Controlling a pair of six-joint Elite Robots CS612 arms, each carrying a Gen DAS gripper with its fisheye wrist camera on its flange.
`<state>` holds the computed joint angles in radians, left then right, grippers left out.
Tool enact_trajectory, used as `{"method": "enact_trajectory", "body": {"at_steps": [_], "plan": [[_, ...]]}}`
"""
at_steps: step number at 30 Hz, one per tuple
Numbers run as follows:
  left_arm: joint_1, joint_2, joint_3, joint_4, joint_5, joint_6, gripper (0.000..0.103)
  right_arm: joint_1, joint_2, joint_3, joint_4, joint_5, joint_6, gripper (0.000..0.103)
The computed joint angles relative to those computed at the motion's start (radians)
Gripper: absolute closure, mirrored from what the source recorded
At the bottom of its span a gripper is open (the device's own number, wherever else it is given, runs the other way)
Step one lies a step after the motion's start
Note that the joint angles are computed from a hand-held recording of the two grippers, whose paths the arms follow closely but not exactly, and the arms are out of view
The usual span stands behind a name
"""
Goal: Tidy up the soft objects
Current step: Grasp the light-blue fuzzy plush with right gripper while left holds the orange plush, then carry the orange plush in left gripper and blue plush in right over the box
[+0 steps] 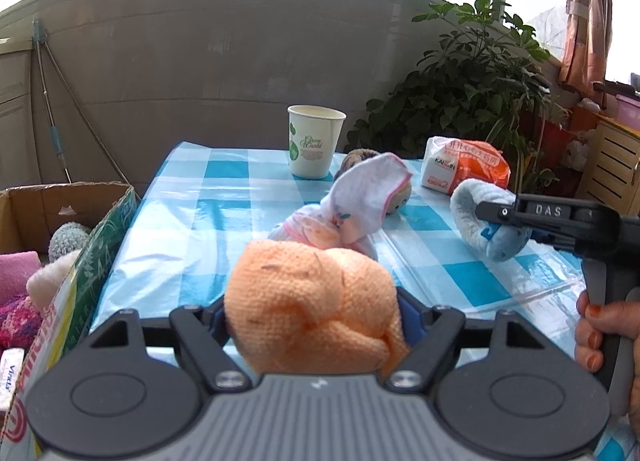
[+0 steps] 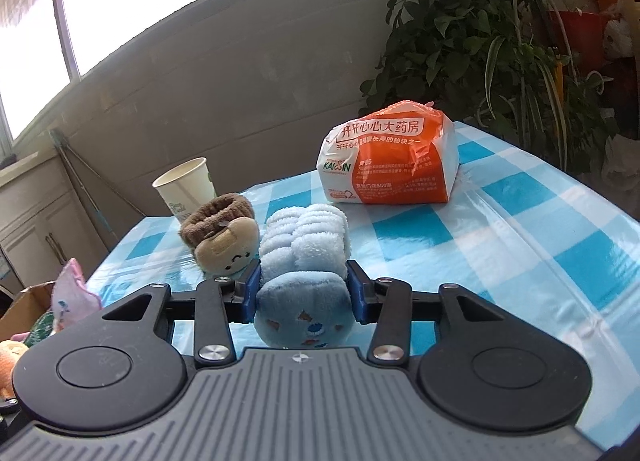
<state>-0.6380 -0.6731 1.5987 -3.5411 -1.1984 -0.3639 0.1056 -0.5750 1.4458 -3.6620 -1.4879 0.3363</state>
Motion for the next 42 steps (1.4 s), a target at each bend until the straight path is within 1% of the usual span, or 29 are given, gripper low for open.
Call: {"method": "enact_trajectory", "body": {"at_steps": [9, 15, 19, 33, 42], "plan": [[-0.001, -0.007, 0.022, -0.057, 0.003, -0.004, 0.026, 0.02, -0.016, 0.042, -0.032, 0.002, 0.015, 0.049], [0.004, -0.015, 0.045, -0.134, 0.002, -0.026, 0.026, 0.027, -0.03, 0.067, -0.048, 0.03, 0.03, 0.049], [0.007, -0.022, 0.062, -0.177, 0.009, -0.04, 0.026, 0.037, -0.043, 0.086, -0.076, 0.027, 0.016, 0.049], [0.019, -0.039, 0.103, -0.241, 0.043, -0.097, 0.025, 0.074, -0.077, 0.129, -0.14, 0.043, -0.04, 0.049], [0.029, -0.046, 0.125, -0.282, 0.066, -0.133, 0.025, 0.092, -0.09, 0.138, -0.182, 0.078, -0.06, 0.049]]}}
